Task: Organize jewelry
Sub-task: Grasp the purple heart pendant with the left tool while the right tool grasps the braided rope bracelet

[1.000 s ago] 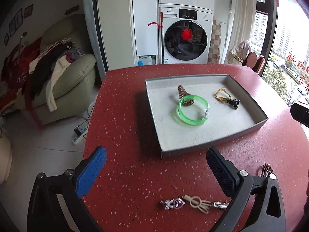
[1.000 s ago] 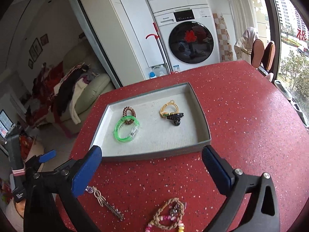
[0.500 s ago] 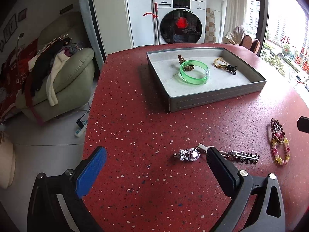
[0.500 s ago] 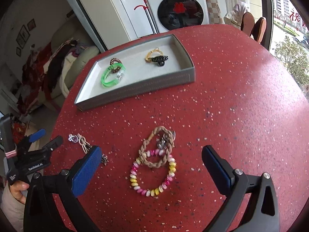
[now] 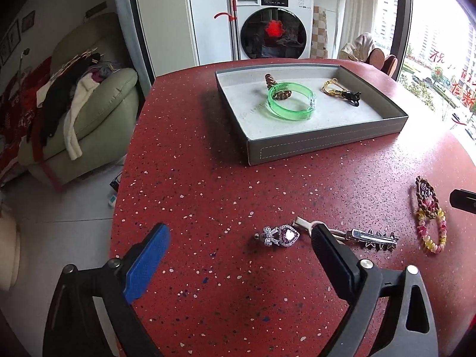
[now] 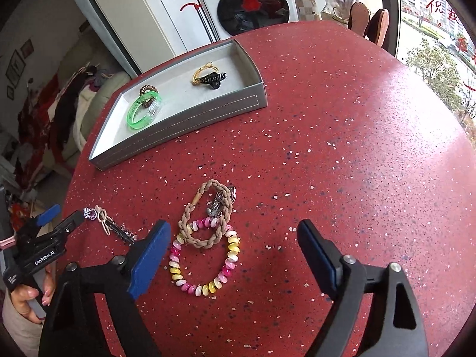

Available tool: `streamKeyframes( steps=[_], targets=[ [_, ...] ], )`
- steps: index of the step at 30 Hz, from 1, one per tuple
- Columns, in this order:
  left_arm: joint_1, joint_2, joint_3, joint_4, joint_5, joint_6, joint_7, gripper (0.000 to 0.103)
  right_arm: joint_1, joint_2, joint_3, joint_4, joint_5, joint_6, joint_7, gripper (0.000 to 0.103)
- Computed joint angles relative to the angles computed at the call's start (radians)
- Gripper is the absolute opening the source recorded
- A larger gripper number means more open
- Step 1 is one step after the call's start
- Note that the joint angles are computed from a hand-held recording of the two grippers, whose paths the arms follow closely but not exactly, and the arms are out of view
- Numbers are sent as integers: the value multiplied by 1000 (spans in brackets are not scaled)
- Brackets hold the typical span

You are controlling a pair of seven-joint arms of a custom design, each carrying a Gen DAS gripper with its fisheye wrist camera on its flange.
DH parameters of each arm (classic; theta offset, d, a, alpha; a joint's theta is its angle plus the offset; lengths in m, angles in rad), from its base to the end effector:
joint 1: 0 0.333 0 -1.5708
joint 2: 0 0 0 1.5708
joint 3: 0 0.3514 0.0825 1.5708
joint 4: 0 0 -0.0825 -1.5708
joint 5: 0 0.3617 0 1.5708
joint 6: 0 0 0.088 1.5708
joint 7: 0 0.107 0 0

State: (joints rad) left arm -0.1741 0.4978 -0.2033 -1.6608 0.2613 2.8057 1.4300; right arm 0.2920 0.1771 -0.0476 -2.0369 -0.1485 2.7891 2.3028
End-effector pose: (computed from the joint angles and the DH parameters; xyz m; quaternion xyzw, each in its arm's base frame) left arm 0.6749 -0.2507 0.4437 -0.5236 0.7872 -0.2602 0.1960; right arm 0.5935 0.1566 0.4712 -0.5452 0.7878 -0.1289 0.2562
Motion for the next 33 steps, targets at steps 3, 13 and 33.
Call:
streamKeyframes(
  steps=[3, 13, 33],
  targets=[
    [-7, 4, 6, 2, 4, -1, -13, 103, -8, 18, 13, 19, 34, -8, -41, 67],
    [0, 34, -23, 39, -24, -34, 17, 94, 9, 49, -2, 45, 62, -32, -65, 40],
    [45, 45, -92, 41, -150, -55, 140, 49, 24, 33, -6, 37, 5, 1, -96, 8]
  ],
)
